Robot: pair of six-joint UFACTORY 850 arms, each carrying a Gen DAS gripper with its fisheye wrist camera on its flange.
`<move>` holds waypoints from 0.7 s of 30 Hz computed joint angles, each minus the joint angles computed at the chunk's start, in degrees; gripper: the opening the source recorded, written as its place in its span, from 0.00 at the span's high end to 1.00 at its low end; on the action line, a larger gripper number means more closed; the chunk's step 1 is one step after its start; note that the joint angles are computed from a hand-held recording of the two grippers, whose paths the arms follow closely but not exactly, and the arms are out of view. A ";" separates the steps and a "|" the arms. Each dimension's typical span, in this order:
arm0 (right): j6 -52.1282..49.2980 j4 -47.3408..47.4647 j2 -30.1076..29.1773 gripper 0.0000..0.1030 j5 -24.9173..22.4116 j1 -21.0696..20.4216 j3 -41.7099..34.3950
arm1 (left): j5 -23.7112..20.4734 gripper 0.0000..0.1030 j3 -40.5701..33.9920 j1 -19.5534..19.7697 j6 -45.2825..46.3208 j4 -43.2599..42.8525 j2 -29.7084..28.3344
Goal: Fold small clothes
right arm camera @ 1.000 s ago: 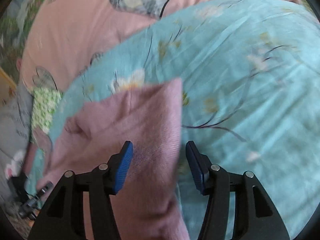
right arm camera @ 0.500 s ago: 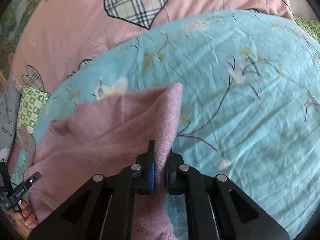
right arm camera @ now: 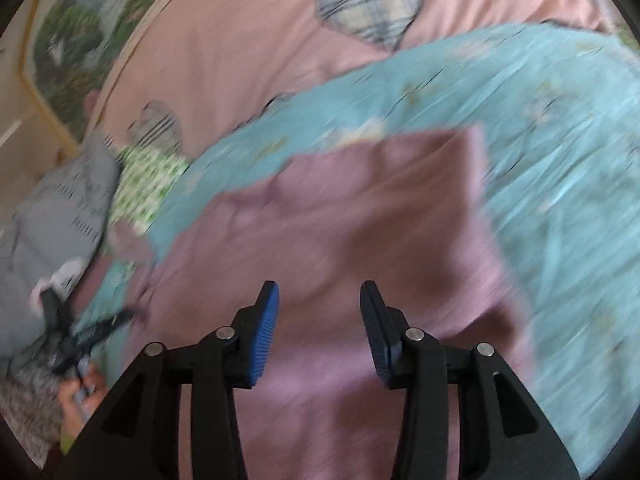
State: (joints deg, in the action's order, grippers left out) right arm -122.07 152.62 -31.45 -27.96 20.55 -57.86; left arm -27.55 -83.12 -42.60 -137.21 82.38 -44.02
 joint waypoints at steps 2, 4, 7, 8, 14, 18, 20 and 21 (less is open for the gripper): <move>3.15 -3.63 -0.78 0.57 -0.26 1.13 -0.30 | -0.49 0.51 0.58 0.64 0.21 -0.91 0.58; 7.48 -7.83 -1.73 0.57 -0.72 2.14 -0.66 | -1.83 0.50 -0.23 1.58 4.64 -5.25 0.54; 10.48 -10.37 -1.65 0.57 -1.74 3.08 0.11 | -4.87 0.42 -3.25 3.18 12.80 -12.14 -0.60; 10.59 -10.51 -1.56 0.57 -1.68 3.37 0.20 | -5.73 0.42 -4.40 3.82 15.30 -14.09 -1.09; 12.19 -12.06 -0.23 0.57 -2.11 3.80 1.41 | -11.62 0.34 -14.85 8.99 28.47 -21.76 -6.12; 14.47 -14.41 -0.03 0.57 -2.48 3.74 1.50 | -17.90 0.30 -27.17 13.08 40.48 -30.36 -13.50; 14.77 -14.97 -0.10 0.57 -2.72 3.70 1.55 | -19.33 0.30 -32.14 14.82 45.09 -34.98 -16.58; 15.32 -15.47 -0.28 0.57 -2.88 3.60 1.42 | -19.85 0.30 -34.33 15.60 46.96 -37.09 -17.96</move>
